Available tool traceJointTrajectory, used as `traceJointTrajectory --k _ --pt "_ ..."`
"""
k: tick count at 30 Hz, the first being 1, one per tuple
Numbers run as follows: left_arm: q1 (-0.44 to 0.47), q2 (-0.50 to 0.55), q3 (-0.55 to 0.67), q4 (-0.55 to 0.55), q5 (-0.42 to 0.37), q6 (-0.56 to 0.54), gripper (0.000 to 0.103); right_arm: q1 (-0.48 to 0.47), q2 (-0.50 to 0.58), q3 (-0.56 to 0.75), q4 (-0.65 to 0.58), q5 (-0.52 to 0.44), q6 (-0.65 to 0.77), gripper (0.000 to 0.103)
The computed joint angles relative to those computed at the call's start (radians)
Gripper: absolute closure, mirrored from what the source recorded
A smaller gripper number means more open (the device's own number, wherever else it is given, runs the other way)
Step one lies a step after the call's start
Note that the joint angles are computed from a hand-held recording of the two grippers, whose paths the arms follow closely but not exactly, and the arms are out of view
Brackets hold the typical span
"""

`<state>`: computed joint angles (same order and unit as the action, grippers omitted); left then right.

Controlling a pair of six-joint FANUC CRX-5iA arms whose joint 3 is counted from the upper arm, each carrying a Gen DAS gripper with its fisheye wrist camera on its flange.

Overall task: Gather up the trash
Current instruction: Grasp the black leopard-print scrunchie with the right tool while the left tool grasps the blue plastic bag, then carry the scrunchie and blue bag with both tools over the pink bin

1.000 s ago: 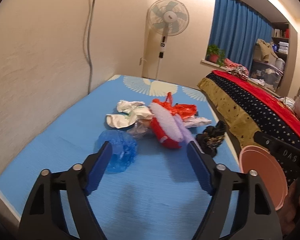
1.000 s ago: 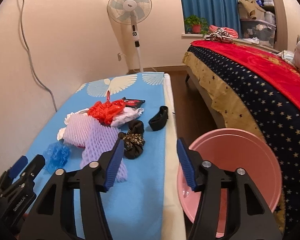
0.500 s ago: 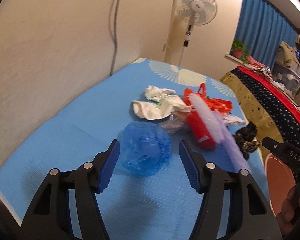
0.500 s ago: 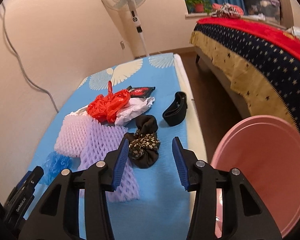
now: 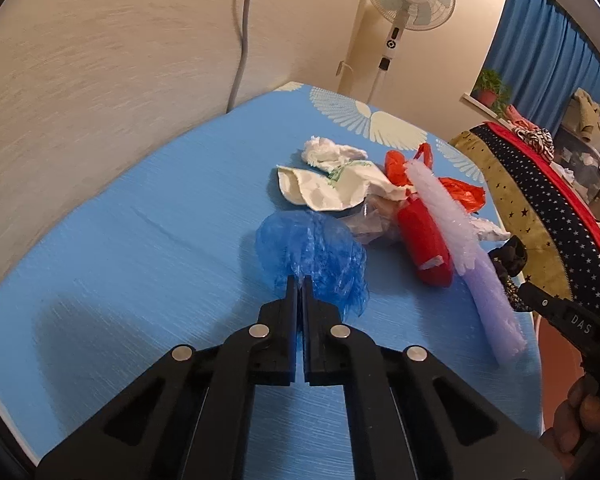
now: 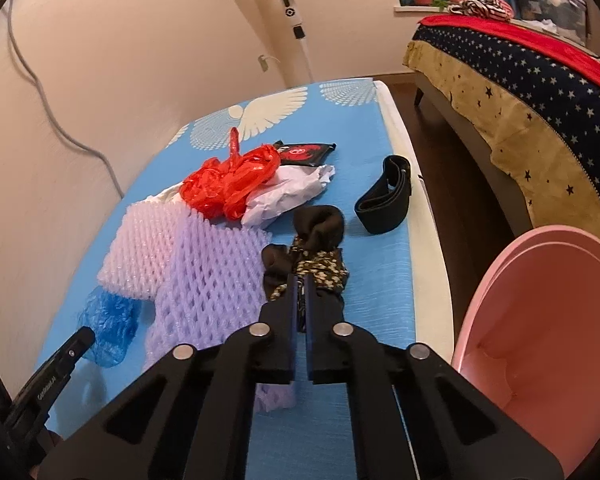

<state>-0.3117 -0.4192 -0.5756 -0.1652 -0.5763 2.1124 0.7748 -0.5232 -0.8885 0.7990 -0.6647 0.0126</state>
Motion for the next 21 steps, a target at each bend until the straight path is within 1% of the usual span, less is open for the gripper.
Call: traceJointTrajectory --k 3,4,6,10,13,19,21 --pt "-0.031 -0.01 0.022 -0.07 -0.004 0.048 0.102 0.013 -0.025 -0.005 0.026 -0.026 -0.013 0.101" --pt "-0.05 -0.017 0.033 -0.112 -0.013 0.078 0.102 0.019 -0.039 -0.009 0.035 -0.036 -0.022 0.101" --pt "-0.067 -0.028 0.044 -0.149 -0.022 0.101 0.102 0.035 -0.069 -0.014 0.043 -0.061 -0.03 0.101" --pt "-0.077 -0.057 0.04 -0.147 -0.02 0.09 0.102 0.089 -0.129 -0.019 0.056 -0.133 -0.044 0.101" --pt "-0.091 -0.091 0.027 -0.138 -0.015 0.067 0.102 0.151 -0.175 -0.028 0.079 -0.204 -0.064 0.101" --pt "-0.123 -0.159 0.003 -0.116 -0.017 0.03 0.102 0.322 -0.252 -0.04 0.114 -0.385 -0.132 0.101" --pt "-0.133 -0.176 -0.006 -0.097 -0.01 0.002 0.102 0.37 -0.271 -0.041 0.125 -0.434 -0.153 0.101"
